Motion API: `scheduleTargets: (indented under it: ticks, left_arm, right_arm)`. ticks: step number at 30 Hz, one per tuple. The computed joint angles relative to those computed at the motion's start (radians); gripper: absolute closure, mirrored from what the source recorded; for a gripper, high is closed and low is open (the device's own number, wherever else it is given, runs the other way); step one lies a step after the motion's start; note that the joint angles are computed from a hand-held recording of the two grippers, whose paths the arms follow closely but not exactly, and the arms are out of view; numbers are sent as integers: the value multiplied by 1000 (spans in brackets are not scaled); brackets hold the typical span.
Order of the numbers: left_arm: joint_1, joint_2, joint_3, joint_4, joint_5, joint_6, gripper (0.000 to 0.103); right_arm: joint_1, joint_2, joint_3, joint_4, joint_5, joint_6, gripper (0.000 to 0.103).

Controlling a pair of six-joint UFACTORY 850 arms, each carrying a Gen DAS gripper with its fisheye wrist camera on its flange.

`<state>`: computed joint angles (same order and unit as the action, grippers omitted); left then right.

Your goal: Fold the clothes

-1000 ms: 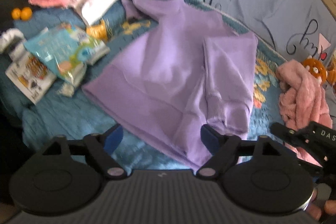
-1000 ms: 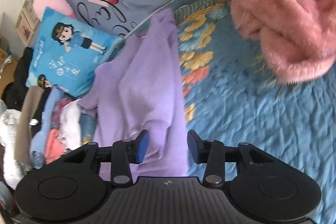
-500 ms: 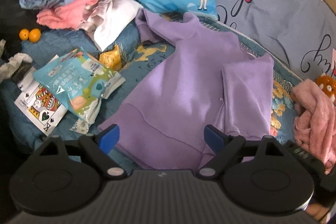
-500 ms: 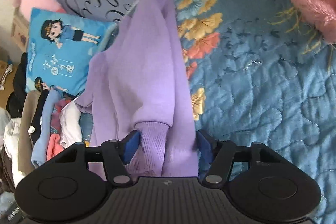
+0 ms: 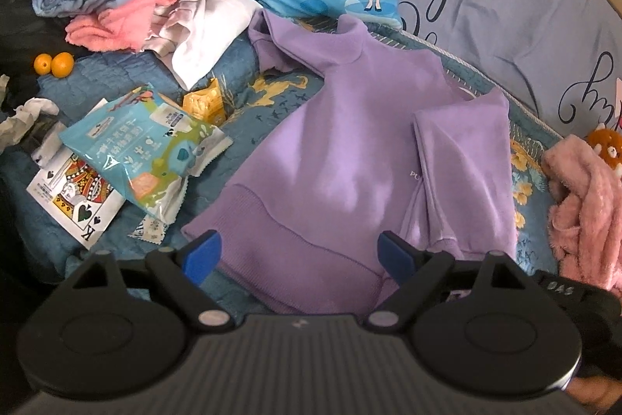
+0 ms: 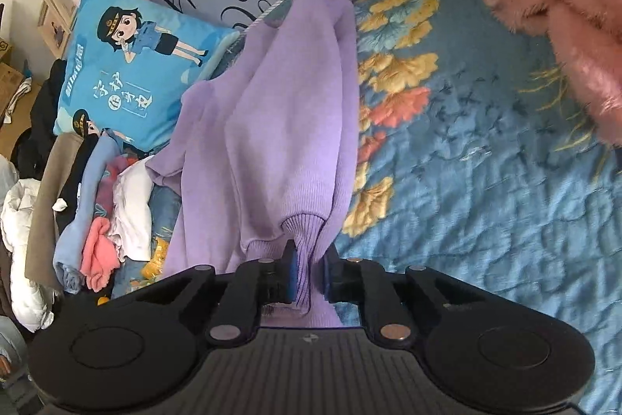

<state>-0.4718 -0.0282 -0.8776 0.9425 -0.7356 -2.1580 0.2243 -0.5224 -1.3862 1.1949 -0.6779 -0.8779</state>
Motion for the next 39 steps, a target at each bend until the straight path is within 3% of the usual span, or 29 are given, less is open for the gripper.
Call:
scheduleTargets:
  ticks: [19, 27, 30, 32, 34, 39]
  left_arm:
    - [-5, 12, 11, 11, -25, -25, 13]
    - [21, 3, 8, -92, -34, 49, 11]
    - [35, -9, 5, -139, -26, 104, 8]
    - [44, -17, 2, -169, -23, 142, 7]
    - [55, -13, 12, -189, 0, 157, 7]
    - [73, 28, 53, -184, 32, 91, 7]
  right_arm:
    - [-133, 52, 1, -267, 3, 102, 91]
    - [-104, 91, 46, -295, 117, 95, 84]
    - [-52, 145, 66, -386, 269, 138, 80]
    - [-11, 167, 66, -382, 374, 34, 80]
    - [26, 163, 40, -272, 416, -171, 76]
    - [158, 57, -133, -95, 361, -694, 70]
